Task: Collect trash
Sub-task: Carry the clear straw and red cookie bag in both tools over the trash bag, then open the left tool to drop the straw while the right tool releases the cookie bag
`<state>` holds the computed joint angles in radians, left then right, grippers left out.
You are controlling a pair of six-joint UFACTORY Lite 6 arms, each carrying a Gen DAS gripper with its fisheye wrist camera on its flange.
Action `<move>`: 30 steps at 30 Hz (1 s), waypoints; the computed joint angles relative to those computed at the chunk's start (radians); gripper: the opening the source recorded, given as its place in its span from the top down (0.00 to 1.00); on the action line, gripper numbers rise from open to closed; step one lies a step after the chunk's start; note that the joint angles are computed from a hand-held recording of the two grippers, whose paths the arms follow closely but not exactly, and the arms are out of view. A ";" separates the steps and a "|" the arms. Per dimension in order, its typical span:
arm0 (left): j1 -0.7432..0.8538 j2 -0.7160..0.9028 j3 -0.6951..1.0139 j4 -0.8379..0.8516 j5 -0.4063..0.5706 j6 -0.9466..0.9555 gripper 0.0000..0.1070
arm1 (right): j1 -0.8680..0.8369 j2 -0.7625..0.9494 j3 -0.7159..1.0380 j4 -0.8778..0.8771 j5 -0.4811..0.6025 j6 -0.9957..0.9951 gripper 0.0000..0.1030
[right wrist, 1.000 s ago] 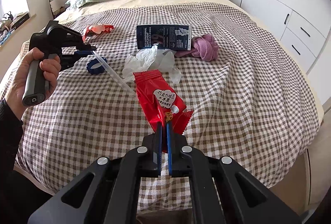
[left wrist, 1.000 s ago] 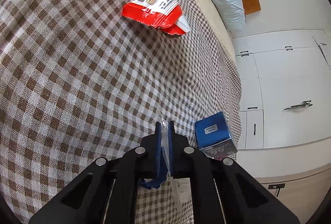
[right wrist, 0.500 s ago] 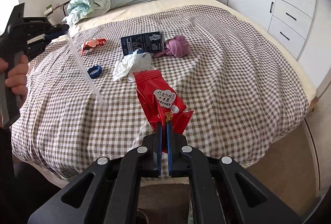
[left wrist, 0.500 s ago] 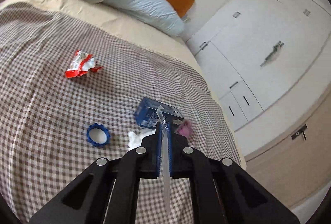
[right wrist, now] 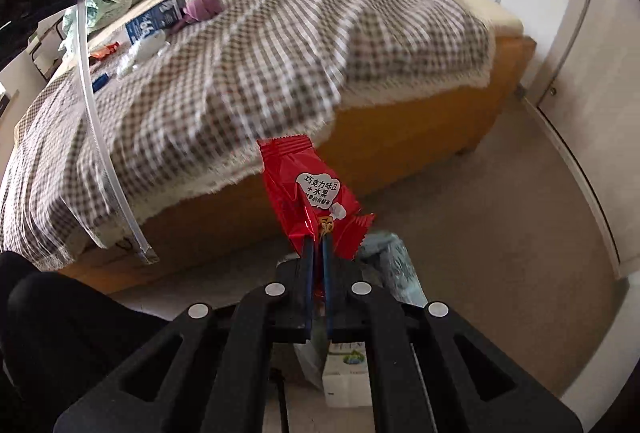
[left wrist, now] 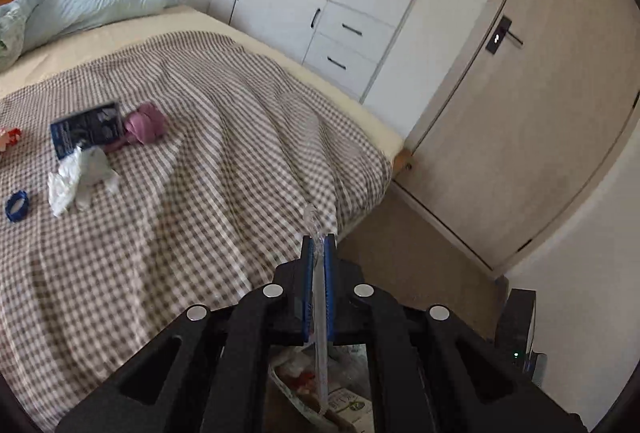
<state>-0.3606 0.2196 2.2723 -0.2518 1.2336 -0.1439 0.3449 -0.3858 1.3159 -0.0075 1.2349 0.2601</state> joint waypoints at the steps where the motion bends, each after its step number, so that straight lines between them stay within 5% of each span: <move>1: -0.060 -0.015 -0.072 0.036 -0.032 -0.034 0.98 | -0.049 -0.046 -0.067 0.028 -0.005 -0.035 0.96; 5: -0.227 0.003 -0.238 0.149 -0.100 -0.189 0.98 | -0.231 -0.200 -0.297 0.127 -0.027 -0.168 0.96; 12: -0.376 0.210 -0.328 0.267 -0.061 -0.478 0.98 | -0.458 -0.321 -0.556 0.265 -0.073 -0.391 0.96; 15: -0.447 0.319 -0.278 0.404 -0.047 -0.590 0.98 | -0.539 -0.349 -0.612 0.303 -0.082 -0.461 0.96; 25: -0.580 0.402 -0.513 0.638 -0.283 -0.928 0.97 | -0.763 -0.390 -0.736 0.422 -0.081 -0.655 0.96; 30: -0.559 0.485 -0.494 0.536 -0.289 -0.882 0.96 | -0.746 -0.410 -0.782 0.425 -0.092 -0.659 0.96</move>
